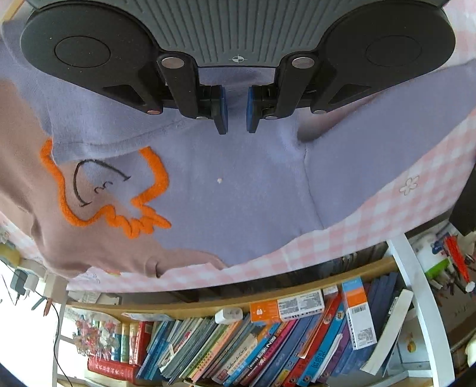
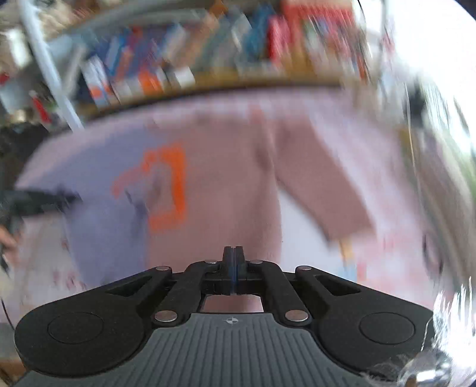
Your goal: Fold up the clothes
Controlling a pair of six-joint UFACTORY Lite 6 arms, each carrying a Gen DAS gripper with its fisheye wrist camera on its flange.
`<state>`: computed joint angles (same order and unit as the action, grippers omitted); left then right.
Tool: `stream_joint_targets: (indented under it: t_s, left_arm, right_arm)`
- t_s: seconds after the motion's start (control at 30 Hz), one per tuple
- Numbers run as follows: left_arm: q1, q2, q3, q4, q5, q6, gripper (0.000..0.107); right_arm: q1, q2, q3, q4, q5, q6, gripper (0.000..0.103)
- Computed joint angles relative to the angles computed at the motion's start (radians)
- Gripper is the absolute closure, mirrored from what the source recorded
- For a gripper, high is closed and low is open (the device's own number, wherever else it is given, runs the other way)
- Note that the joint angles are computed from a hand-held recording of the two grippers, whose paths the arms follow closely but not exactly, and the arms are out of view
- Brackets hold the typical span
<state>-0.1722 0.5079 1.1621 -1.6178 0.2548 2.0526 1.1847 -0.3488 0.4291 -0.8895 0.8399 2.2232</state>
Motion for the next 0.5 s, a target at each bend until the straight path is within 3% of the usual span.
stream_joint_targets:
  t_s: [0.1, 0.17, 0.2, 0.3, 0.4, 0.5]
  left_arm:
    - [-0.007, -0.016, -0.001, -0.027, 0.008, 0.021, 0.092]
    - [-0.015, -0.031, -0.002, -0.043, 0.032, 0.04, 0.092]
    - [-0.025, -0.033, 0.002, -0.033, 0.036, 0.037, 0.092]
    - [-0.044, -0.04, 0.008, 0.037, 0.049, -0.041, 0.092]
    - [-0.068, -0.07, -0.019, 0.063, 0.091, -0.101, 0.081]
    - [-0.129, -0.119, -0.081, 0.018, 0.082, -0.031, 0.077]
  right_arm:
    - [0.019, 0.022, -0.024, 0.019, 0.026, 0.089, 0.098]
    - [-0.006, -0.016, -0.065, -0.001, 0.034, 0.116, 0.071]
    - [-0.035, -0.029, -0.084, -0.004, 0.016, 0.104, 0.068]
    - [-0.118, 0.001, -0.108, 0.004, -0.069, 0.049, 0.071]
    - [-0.11, 0.044, -0.126, 0.009, -0.129, 0.031, 0.076]
    - [-0.123, 0.112, -0.115, -0.012, -0.181, 0.0, 0.088]
